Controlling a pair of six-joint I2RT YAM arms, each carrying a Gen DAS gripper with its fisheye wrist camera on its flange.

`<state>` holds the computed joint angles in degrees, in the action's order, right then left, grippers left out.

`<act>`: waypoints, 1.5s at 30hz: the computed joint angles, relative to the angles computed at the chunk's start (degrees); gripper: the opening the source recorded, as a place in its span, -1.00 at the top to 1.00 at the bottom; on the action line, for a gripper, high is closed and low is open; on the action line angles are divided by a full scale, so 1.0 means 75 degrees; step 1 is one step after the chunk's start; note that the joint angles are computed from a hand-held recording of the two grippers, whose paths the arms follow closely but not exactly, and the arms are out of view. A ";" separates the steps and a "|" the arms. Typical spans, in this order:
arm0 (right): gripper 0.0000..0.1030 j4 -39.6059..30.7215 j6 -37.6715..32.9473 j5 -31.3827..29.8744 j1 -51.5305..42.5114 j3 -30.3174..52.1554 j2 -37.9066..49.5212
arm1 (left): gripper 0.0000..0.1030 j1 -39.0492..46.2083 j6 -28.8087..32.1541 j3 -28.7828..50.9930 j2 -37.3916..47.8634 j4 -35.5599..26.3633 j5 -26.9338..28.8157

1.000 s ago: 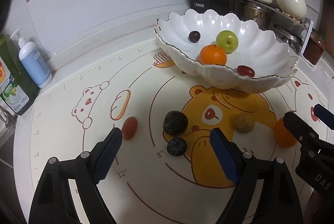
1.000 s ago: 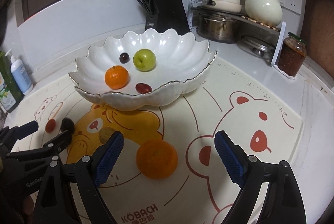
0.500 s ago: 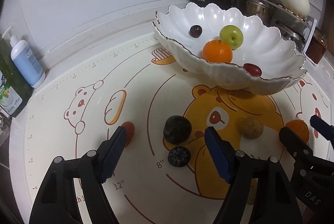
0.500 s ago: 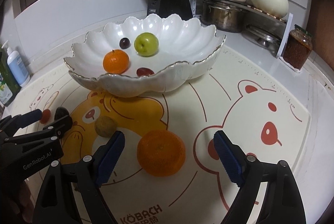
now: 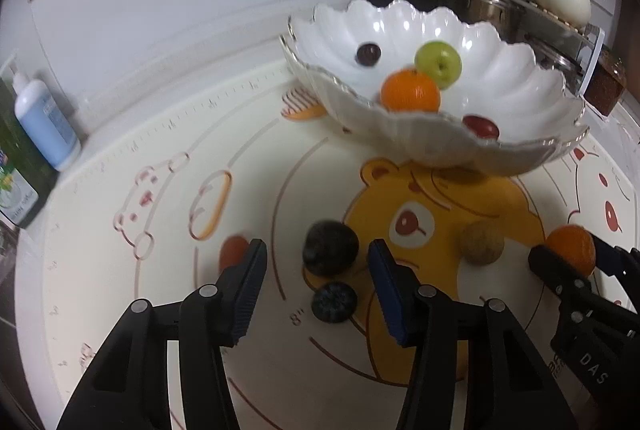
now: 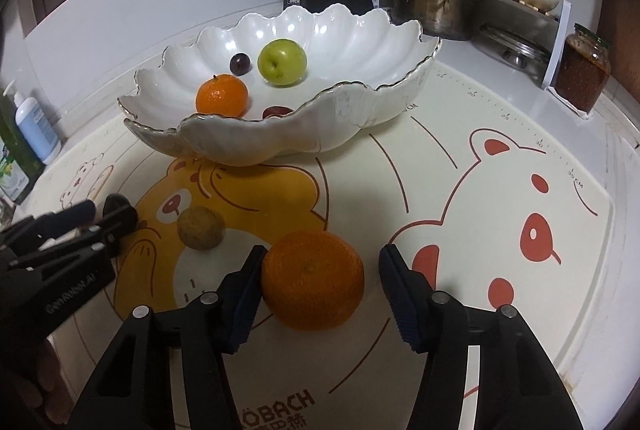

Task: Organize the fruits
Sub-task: 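Grasp the orange with the right gripper while the left gripper grasps a dark plum, then carry the orange and dark plum over the white bowl with both grippers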

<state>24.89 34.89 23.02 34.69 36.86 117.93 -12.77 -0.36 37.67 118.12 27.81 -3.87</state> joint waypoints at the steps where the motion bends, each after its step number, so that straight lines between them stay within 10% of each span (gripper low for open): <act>1: -0.09 0.0017 -0.0009 -0.0004 0.0005 -0.0006 0.0002 | 0.03 0.0005 -0.0030 -0.0097 0.0010 0.0209 0.0029; 11: 0.12 0.0202 -0.0043 -0.0129 0.0051 -0.0109 -0.0044 | 0.45 -0.0010 0.0017 -0.0122 0.0006 0.0214 0.0259; 45: 0.13 -0.0143 0.0038 0.0185 0.0416 -0.0604 -0.1245 | 0.47 0.0089 0.0068 -0.1074 -0.1696 0.0008 0.0297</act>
